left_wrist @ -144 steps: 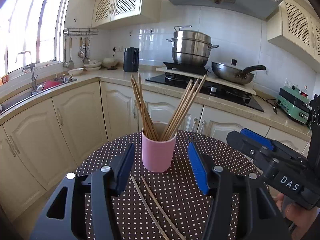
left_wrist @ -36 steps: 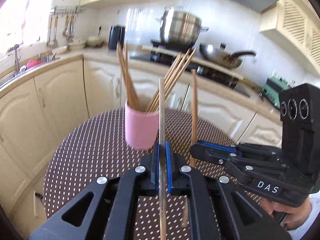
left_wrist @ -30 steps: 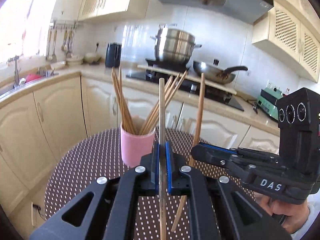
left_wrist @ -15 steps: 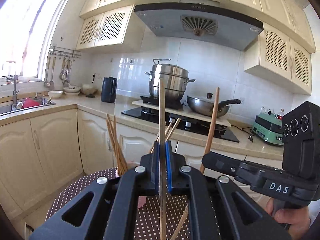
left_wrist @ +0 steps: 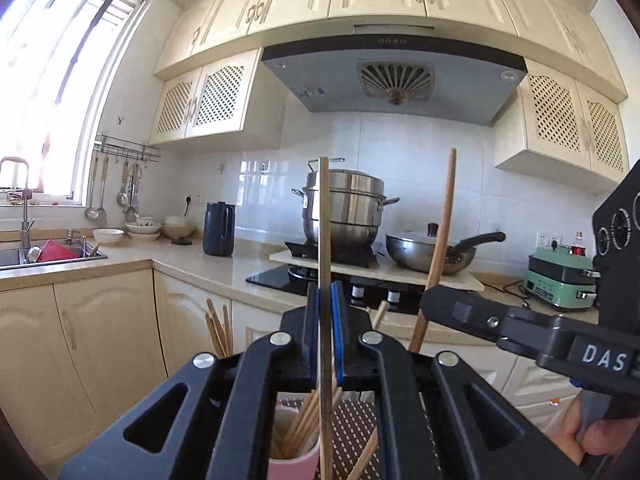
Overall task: Organize utensils
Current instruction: 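Lift both held chopsticks upright and carry them over the pink cup, then lower both chopsticks into the pink cup and open both grippers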
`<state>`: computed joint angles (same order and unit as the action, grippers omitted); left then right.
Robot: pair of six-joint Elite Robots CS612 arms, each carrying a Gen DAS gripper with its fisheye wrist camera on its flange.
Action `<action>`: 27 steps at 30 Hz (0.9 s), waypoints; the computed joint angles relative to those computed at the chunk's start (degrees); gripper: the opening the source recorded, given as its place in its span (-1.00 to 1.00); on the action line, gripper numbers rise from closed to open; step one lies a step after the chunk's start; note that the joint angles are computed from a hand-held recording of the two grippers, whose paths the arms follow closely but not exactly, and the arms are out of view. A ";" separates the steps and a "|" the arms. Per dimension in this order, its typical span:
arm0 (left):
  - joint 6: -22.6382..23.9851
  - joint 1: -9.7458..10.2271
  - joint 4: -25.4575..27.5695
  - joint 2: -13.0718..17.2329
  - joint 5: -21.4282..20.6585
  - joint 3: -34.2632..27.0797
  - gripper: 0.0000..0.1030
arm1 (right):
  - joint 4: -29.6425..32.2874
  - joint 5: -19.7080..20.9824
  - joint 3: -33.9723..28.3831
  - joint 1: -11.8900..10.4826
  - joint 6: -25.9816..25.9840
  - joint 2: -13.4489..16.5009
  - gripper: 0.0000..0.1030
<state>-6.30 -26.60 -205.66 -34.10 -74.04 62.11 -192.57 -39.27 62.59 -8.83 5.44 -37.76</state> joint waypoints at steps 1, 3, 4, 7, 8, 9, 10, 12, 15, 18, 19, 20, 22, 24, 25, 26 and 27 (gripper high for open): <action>0.13 0.06 -0.22 0.65 0.40 -0.99 -0.88 | -0.22 -0.62 -0.69 0.16 -0.26 0.40 -0.89; 0.14 0.23 -0.80 2.13 1.47 -3.33 -0.88 | -0.96 -1.35 -2.77 0.44 0.45 1.68 -0.89; 0.19 0.32 -0.93 3.00 2.07 -4.81 -0.88 | -1.16 -1.71 -3.51 0.54 0.75 2.13 -0.89; -0.39 0.64 -1.27 4.99 3.31 -8.16 -0.88 | -1.83 -2.59 -6.36 0.79 2.24 3.89 -0.89; -0.33 0.69 -1.35 5.71 4.25 -9.34 -0.88 | -2.19 -2.88 -7.33 0.89 2.84 4.53 -0.89; -0.42 0.71 -1.27 6.24 5.41 -10.22 -0.88 | -2.19 -2.99 -8.14 0.98 3.03 5.06 -0.89; -0.63 0.78 -0.91 6.73 6.22 -11.11 -0.88 | -2.07 -3.09 -8.91 1.08 3.10 5.57 -0.89; -1.48 0.99 -0.15 7.47 7.11 -12.39 -0.88 | -1.24 -3.06 -9.91 1.29 2.92 6.32 -0.89; -2.20 1.22 -0.09 8.43 7.66 -13.70 -0.88 | 0.53 -2.89 -10.98 1.53 2.28 7.11 -0.89; -1.07 1.26 0.26 8.98 7.80 -14.32 -0.88 | 1.70 -2.64 -11.31 1.71 1.28 7.48 -0.89; -1.29 1.36 0.99 8.92 7.17 -14.17 -0.88 | 2.20 -2.65 -11.26 1.75 0.92 7.48 -0.89; -0.88 1.35 1.18 8.99 7.23 -14.09 -0.88 | 2.33 -2.91 -11.02 1.80 0.43 7.44 -0.89; -0.07 1.30 0.75 9.20 7.29 -13.93 -0.88 | 2.59 -3.14 -10.57 1.87 -0.33 7.37 -0.89; -0.22 1.38 1.63 9.01 6.87 -13.31 -0.88 | 3.53 -3.07 -10.39 1.89 -0.87 7.38 -0.89; -0.34 1.39 1.72 9.00 6.92 -13.09 -0.88 | 3.79 -3.13 -10.08 1.92 -1.28 7.31 -0.89; -0.52 1.42 1.69 8.88 6.76 -12.61 -0.88 | 4.14 -3.19 -9.91 1.94 -1.67 7.26 -0.89; -0.88 1.47 1.78 8.73 6.61 -12.13 -0.88 | 4.45 -3.15 -9.75 1.94 -1.88 7.23 -0.89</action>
<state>-7.18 -25.13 -203.88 -25.36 -67.43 49.98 -188.11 -42.42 52.84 -6.89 3.56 -30.53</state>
